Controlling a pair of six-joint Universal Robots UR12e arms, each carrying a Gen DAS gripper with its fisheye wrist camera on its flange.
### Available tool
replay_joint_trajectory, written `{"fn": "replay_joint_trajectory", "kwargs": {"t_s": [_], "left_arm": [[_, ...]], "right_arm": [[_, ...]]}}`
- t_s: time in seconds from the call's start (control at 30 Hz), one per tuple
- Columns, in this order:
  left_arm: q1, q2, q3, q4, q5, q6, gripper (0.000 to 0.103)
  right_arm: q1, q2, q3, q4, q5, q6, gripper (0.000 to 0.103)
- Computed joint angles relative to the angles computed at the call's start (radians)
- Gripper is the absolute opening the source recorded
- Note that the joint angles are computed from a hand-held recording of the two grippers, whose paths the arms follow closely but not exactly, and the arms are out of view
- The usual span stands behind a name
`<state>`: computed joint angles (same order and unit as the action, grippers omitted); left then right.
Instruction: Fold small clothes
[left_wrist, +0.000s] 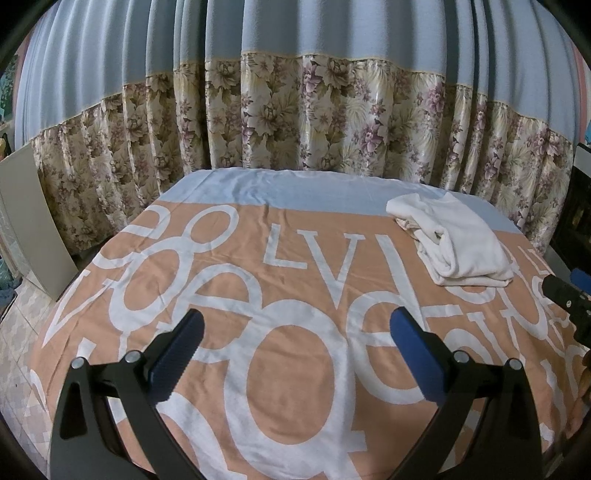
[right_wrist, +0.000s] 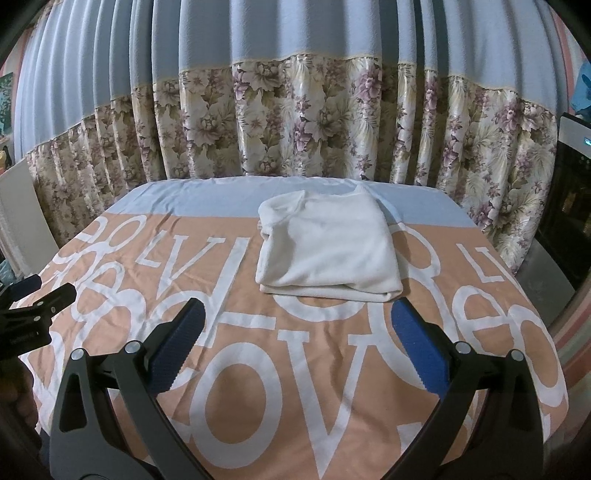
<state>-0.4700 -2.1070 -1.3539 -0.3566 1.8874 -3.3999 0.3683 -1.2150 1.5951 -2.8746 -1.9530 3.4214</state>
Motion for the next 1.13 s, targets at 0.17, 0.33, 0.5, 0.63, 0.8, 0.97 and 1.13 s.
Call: {"fn": "replay_joint_trajectory", "kwargs": {"t_s": [0.17,0.33,0.5,0.63,0.8,0.97,1.13], "left_arm": [[-0.001,0.000,0.000,0.008,0.000,0.006,0.101],[-0.001,0.000,-0.001,0.008,0.000,0.006,0.101],[-0.004,-0.003,0.004,0.012,0.025,0.014,0.101],[-0.009,-0.005,0.002,0.038,0.053,0.032,0.101],[-0.002,0.000,0.000,0.036,0.023,0.010,0.101],[0.002,0.001,0.001,0.019,0.011,-0.020,0.101],[0.002,0.000,-0.001,0.029,0.017,-0.010,0.101]], "right_arm": [[0.000,-0.001,0.001,0.000,0.001,-0.001,0.100],[-0.002,-0.002,0.001,0.001,0.002,-0.001,0.100],[-0.002,-0.001,0.000,0.001,0.001,-0.005,0.100],[-0.002,-0.002,-0.001,0.003,0.000,-0.006,0.100],[0.000,-0.001,-0.002,0.003,-0.004,-0.004,0.100],[0.000,-0.001,-0.002,0.004,-0.003,-0.004,0.100],[0.000,-0.002,-0.001,0.002,-0.003,-0.005,0.100]]}}
